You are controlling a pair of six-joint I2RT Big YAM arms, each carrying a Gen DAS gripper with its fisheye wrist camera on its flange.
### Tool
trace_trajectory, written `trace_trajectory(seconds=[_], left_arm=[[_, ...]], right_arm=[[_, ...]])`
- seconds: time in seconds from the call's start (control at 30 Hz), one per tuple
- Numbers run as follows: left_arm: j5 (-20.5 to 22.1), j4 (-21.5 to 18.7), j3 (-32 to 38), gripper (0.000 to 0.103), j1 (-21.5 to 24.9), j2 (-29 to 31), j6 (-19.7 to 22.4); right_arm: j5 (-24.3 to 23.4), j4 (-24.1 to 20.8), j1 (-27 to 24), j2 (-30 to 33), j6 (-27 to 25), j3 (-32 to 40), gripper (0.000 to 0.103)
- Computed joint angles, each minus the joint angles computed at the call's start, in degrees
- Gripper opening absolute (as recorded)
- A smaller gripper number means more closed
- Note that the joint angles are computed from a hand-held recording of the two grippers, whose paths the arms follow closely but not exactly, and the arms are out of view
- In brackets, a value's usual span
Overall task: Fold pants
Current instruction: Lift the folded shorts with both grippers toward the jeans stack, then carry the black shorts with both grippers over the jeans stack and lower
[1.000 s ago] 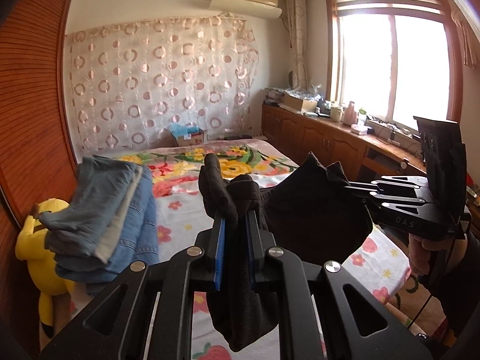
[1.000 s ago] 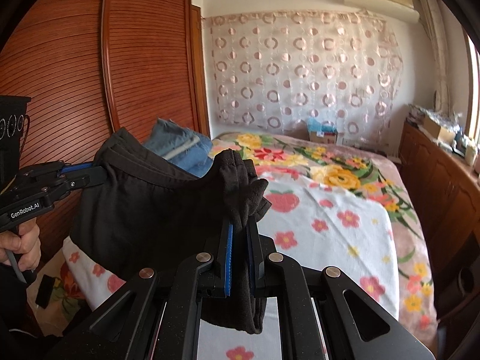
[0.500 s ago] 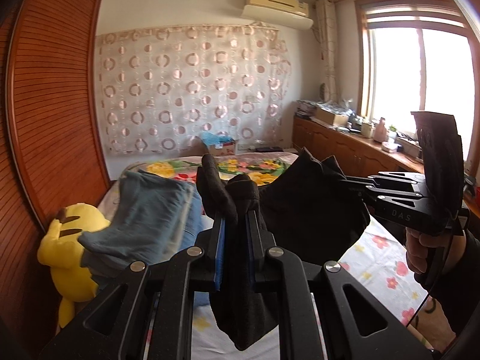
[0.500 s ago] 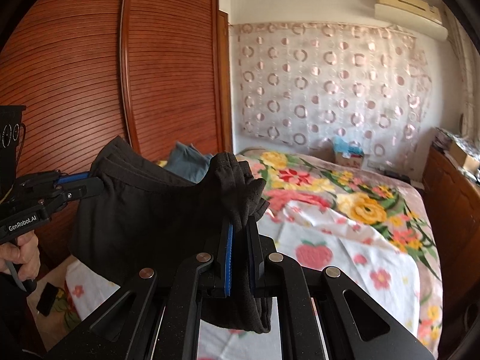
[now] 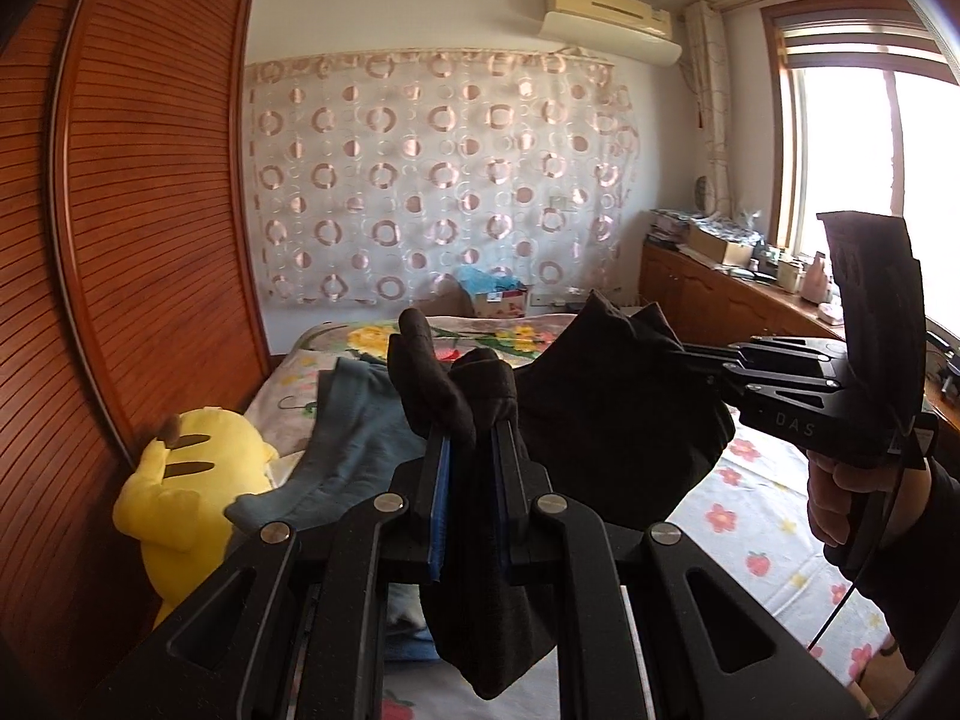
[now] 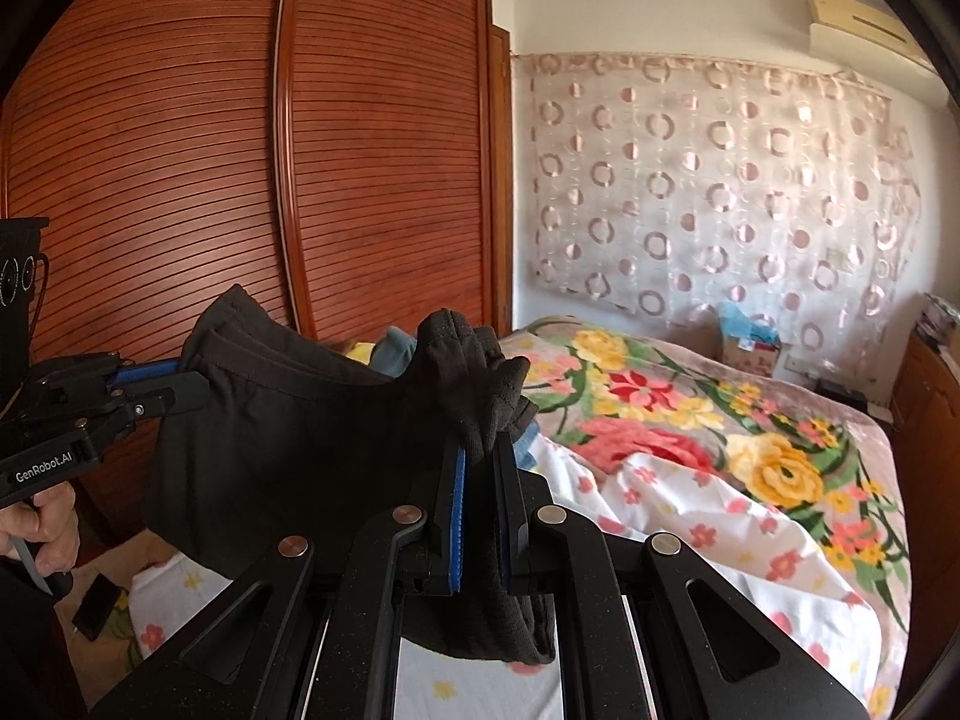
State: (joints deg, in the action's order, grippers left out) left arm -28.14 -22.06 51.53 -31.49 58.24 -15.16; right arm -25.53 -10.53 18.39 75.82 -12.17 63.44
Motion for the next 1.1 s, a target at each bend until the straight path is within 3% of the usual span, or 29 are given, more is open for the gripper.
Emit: trace_trajectory(seconds=[0.4, 0.8, 1.1], left_arm=[[-1.11, -0.7, 0.3, 0.014, 2.88, 0.13, 0.14], [-5.9, -3.88, 0.88, 0.014, 2.73, 1.21, -2.54], [-5.33, -4.58, 0.09, 0.014, 5.51, 1.45, -4.73]], right_arm=[[-2.73, 0.12, -0.09, 3.55, -2.57, 3.01, 0.008], [-5.14, -1.6, 0.01, 8.12, -5.04, 7.79, 0.008], [-5.2, -3.83, 1.09, 11.09, -7.67, 11.86, 0.008]])
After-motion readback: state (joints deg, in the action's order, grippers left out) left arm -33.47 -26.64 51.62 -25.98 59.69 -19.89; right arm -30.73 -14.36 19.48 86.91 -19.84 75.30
